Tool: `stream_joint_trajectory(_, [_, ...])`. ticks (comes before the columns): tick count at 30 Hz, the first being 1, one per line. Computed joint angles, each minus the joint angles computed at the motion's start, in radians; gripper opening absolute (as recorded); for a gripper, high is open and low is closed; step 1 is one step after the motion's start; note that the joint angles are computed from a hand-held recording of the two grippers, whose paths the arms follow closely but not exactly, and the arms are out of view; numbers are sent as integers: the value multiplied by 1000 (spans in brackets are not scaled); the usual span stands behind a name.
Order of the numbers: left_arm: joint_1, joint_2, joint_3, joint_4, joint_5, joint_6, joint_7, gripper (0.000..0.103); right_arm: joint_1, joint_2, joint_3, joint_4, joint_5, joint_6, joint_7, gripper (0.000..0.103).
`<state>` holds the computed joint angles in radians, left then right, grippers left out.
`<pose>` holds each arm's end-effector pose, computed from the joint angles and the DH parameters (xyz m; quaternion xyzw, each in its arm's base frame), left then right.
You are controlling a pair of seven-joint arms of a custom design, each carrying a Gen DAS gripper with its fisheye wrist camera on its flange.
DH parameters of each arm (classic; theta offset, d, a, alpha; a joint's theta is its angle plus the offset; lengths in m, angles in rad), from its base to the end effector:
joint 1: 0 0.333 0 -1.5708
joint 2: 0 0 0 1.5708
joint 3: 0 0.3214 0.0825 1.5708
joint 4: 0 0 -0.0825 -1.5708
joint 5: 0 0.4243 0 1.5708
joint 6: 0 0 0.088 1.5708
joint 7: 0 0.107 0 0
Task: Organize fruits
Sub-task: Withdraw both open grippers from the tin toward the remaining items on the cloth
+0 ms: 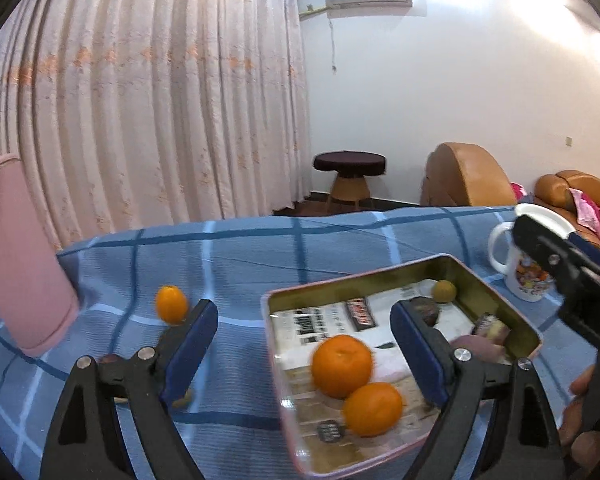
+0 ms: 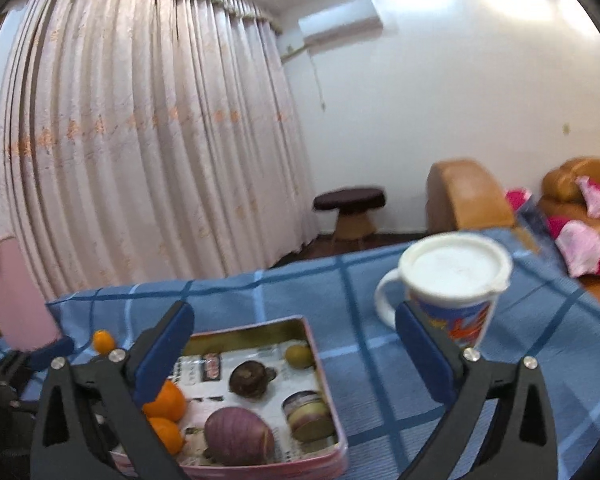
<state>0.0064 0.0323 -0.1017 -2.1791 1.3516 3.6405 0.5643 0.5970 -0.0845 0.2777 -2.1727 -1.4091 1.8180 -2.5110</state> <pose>0.5262 -0.1758 0.4560 -0.3602 0.7682 -0.4674 0.2483 0.4166 0.3756 0.4554 -0.3303 0.7130 -0.5177 0.3384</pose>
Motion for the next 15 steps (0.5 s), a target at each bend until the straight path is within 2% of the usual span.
stream_joint_trajectory(2, [4,-5,5,-28,-98,0,95,89,7,28,7,28,0,-40,-25,103])
stream_joint_trajectory(4, [7,-9,7,-48,-162,-5,151,89,14,44,2,43,7,-37,-43,103])
stream_joint_trajectory(6, [14,-6,10,-46,-156,-12,142,89,19,56,-5,56,20,-30,-61,103])
stream_joint_trajectory(9, [23,-6,14,-56,-179,-16,172,89,37,89,-5,93,30,-82,-95,103])
stream_joint_trajectory(15, [36,-9,20,-85,-243,-10,262,89,65,109,-16,115,46,-108,-46,103])
